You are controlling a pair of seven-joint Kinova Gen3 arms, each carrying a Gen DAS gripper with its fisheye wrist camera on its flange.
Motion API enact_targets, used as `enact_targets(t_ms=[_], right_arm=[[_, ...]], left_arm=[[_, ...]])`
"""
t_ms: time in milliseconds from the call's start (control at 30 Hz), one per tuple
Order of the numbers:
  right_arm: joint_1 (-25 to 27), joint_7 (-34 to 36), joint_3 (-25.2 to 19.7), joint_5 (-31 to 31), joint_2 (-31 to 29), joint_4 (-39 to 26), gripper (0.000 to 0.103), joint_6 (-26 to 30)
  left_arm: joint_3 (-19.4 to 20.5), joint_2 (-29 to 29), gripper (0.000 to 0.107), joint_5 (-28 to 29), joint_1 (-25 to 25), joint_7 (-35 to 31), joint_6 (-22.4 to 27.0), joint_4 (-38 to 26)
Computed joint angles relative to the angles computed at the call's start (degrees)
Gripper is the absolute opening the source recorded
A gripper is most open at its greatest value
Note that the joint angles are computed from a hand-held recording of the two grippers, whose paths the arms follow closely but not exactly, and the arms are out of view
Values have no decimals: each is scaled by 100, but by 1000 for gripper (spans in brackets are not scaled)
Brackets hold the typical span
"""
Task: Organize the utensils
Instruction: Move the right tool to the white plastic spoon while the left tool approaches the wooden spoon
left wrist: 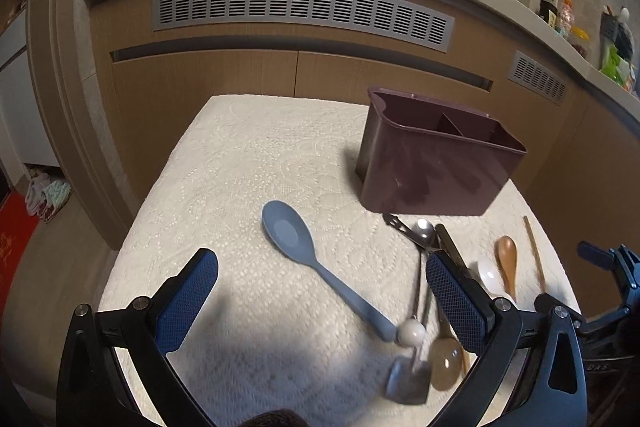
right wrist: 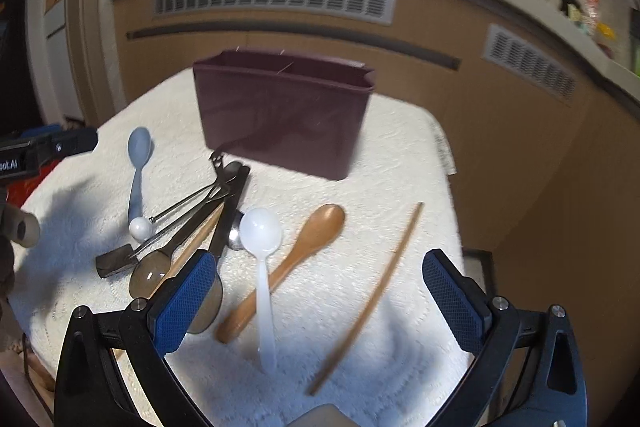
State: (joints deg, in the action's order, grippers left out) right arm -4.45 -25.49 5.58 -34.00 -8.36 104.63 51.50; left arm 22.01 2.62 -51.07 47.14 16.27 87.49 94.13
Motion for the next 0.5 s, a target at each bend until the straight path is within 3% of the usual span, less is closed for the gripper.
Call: enact_targets(t_ms=[100, 167, 200, 300, 433, 500], right_arm=[[-82, 211, -59, -25, 267, -253, 98, 282], [-69, 151, -167, 41, 503, -493, 58, 604], [-53, 28, -240, 130, 650, -643, 52, 792], [9, -206, -440, 228, 897, -764, 50, 890], [14, -636, -631, 514, 1108, -857, 50, 843], [12, -708, -700, 598, 1163, -863, 50, 796]], left_arm=[[-131, -112, 103, 320, -211, -269, -334, 128], [-151, -174, 103, 522, -363, -396, -530, 219], [-109, -136, 103, 494, -372, -375, -494, 229], [-222, 78, 103, 242, -42, -215, -144, 142], [-123, -113, 103, 308, -279, 11, -573, 254], [-83, -22, 103, 272, -296, -38, -514, 162]])
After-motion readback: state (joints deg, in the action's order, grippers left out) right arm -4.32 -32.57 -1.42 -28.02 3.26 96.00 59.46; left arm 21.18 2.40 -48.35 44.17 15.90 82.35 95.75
